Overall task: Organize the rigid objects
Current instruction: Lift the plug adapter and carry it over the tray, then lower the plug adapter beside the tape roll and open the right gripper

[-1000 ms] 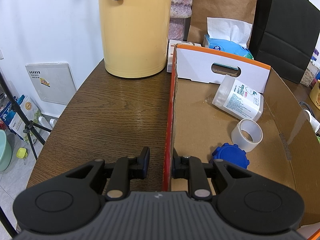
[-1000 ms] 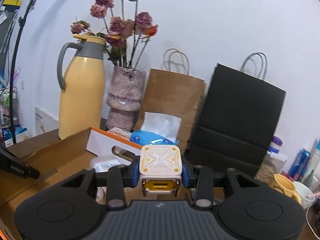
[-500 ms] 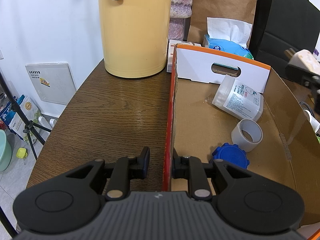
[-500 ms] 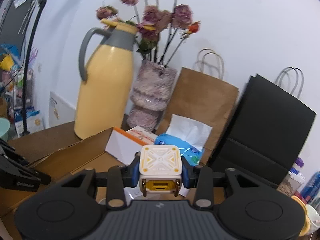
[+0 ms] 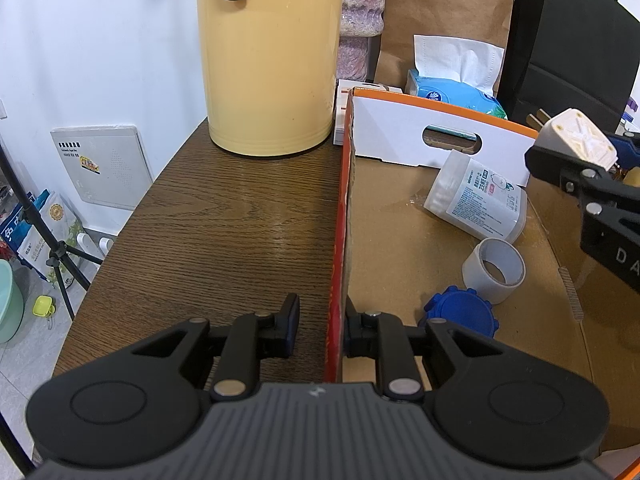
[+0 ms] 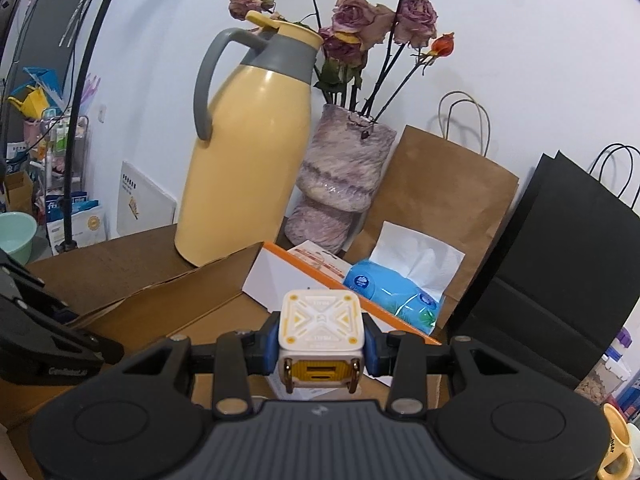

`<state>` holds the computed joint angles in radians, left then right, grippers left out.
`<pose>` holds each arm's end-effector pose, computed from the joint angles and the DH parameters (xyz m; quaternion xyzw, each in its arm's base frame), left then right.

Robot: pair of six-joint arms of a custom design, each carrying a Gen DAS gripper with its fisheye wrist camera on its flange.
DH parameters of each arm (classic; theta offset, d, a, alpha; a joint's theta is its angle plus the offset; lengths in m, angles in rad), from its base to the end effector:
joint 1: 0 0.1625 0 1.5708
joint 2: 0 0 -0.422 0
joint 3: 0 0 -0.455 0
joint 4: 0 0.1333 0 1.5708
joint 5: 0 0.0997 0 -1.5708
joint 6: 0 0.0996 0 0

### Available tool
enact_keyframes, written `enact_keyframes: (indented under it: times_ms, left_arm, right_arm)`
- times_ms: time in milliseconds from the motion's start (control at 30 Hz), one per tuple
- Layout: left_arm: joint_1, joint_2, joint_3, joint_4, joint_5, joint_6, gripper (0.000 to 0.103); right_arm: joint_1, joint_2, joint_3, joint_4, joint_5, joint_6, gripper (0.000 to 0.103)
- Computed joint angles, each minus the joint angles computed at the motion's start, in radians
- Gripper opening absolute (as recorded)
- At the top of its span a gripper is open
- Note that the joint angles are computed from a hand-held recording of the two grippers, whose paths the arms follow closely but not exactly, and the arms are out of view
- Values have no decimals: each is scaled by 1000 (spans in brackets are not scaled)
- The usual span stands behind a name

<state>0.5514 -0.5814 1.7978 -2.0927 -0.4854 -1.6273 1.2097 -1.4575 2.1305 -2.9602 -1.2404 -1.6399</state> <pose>-0.3588 -0.4806 -0.1320 -0.0733 0.8209 -0.3995 0.4015 -0.0360 -0.5642 0.2926 0.5975 -0.7069 0.3163 0.2079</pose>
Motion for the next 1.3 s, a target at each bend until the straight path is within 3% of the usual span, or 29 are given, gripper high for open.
enact_keyframes:
  times_ms: [800,833,900,933,967,1300]
  left_arm:
    - [0,0,0,0,0,0,21]
    - [0,0,0,0,0,0,21]
    - [0,0,0,1,0,-1,21]
    - [0,0,0,1,0,-1,21]
    - [0,0,0,1,0,-1,21]
    - [0,0,1,-1,0,1,21]
  right_arm:
    - [25,18,-26,91,-107,26,39]
    - [25,19,-26,86,-106,28,41]
    - [20,14,-23,75,-88,29,63]
    - [15,12,-16,52,-71,30,84]
    - [10,11,-11,32,-53,30,97]
    - [-9,-8,-5,11,-10,22,103]
